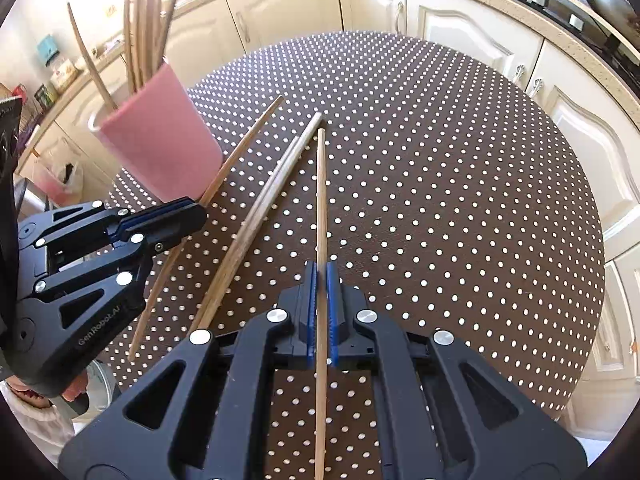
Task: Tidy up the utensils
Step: 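Lift both held chopsticks upright and carry them over the pink cup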
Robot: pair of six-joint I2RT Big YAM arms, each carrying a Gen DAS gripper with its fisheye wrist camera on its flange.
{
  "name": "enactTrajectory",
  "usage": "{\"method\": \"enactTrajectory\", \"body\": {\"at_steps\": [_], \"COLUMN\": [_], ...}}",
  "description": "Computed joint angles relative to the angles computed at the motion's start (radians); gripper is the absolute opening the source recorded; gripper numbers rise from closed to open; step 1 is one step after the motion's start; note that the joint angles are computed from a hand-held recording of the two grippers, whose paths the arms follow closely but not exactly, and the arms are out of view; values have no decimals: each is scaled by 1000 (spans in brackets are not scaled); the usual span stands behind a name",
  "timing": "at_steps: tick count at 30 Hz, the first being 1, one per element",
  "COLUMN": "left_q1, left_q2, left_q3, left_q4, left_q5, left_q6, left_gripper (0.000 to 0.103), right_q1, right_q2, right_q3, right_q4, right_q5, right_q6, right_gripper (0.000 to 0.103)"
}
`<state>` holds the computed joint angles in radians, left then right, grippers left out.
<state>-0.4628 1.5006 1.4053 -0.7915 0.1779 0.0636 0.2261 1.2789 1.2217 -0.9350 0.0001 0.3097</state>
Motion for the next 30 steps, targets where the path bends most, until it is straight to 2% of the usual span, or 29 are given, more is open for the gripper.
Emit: {"method": "enactTrajectory", "body": {"at_steps": [3, 9, 13, 16, 19, 21, 24, 29, 30], "left_q1": [23, 55, 61, 67, 82, 84, 87, 139, 158], "left_q2": [-49, -169, -213, -226, -256, -280, -281, -300, -301], "left_q3": [-36, -128, -160, -163, -184, -205, -201, -216, -218], "left_q4": [34, 158, 246, 271, 317, 344, 392, 533, 572], "left_q5": [45, 133, 179, 196, 230, 223, 209, 244, 276], "left_q6": [11, 27, 8, 7, 11, 13, -2, -91, -126], "left_gripper": [6, 6, 6, 6, 6, 6, 6, 6, 6], "right_q1": [-6, -1, 8, 29, 68, 111, 130, 168, 176], "right_q2": [-67, -198, -275, -307, -321, -290, -265, -229, -221], "right_q3": [-43, -94, -148, -151, -160, -142, -127, -112, -112], "right_q4": [42, 158, 260, 304, 367, 420, 496, 623, 652], "right_q5": [-6, -9, -2, 23, 79, 126, 150, 198, 210], "right_q6": [15, 43, 52, 66, 68, 77, 65, 29, 20], "right_gripper": [5, 5, 5, 5, 5, 5, 5, 5, 5]}}
